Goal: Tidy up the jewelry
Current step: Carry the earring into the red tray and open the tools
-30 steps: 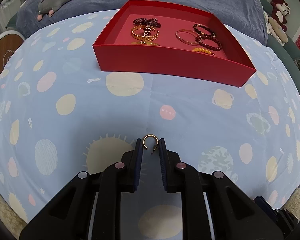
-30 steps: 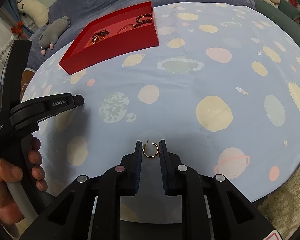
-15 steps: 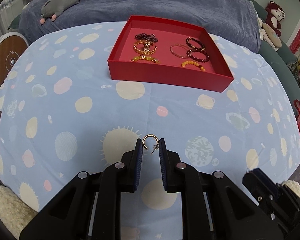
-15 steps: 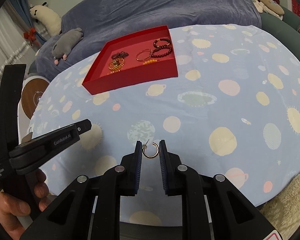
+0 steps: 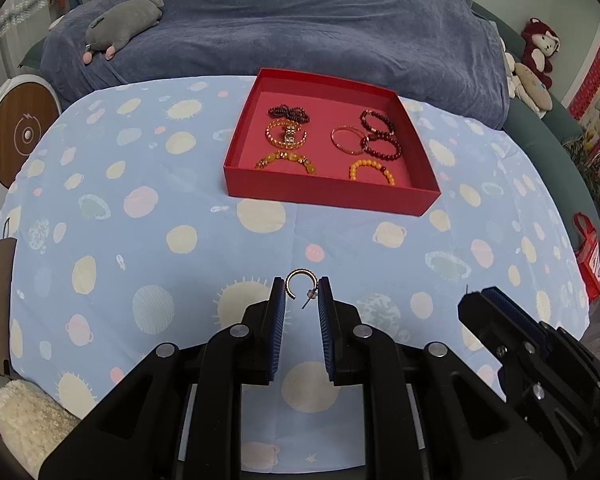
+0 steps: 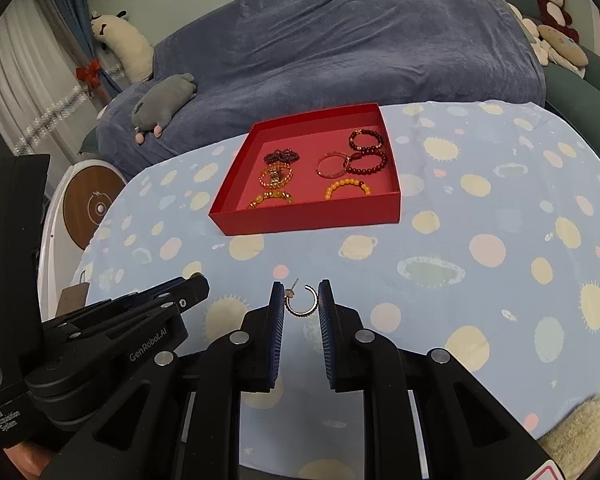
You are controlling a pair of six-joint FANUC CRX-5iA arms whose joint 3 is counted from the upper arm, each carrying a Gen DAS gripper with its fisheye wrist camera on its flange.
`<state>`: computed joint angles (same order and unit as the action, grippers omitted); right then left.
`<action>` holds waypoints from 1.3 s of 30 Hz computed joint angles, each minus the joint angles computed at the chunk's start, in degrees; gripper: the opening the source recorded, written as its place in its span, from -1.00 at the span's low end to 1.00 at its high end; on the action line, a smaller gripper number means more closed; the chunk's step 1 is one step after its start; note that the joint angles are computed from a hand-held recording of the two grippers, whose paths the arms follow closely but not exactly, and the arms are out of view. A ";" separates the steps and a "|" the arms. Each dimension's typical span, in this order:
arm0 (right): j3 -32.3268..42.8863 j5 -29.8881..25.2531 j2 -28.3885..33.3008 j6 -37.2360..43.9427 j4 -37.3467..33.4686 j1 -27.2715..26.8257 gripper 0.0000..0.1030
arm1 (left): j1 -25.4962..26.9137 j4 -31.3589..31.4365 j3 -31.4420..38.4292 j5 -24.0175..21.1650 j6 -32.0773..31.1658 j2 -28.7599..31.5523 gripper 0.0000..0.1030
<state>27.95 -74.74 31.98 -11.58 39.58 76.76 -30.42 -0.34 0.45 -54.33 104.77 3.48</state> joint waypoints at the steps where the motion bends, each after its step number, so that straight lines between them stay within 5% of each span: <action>1: 0.43 -0.04 0.21 0.55 0.28 -0.28 -0.68 | 0.08 0.14 0.19 0.08 -0.18 0.06 -0.68; 13: 6.51 -0.10 3.66 8.37 1.63 -5.39 -0.67 | 1.15 1.03 6.98 0.75 -1.70 5.00 -0.68; 39: 26.69 1.81 18.36 24.02 -7.53 -19.62 -0.67 | 4.63 2.17 37.36 -5.90 -2.74 31.70 -0.68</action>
<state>54.64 -72.93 50.34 12.44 32.05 57.14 -25.79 1.83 37.81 -60.24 102.03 35.19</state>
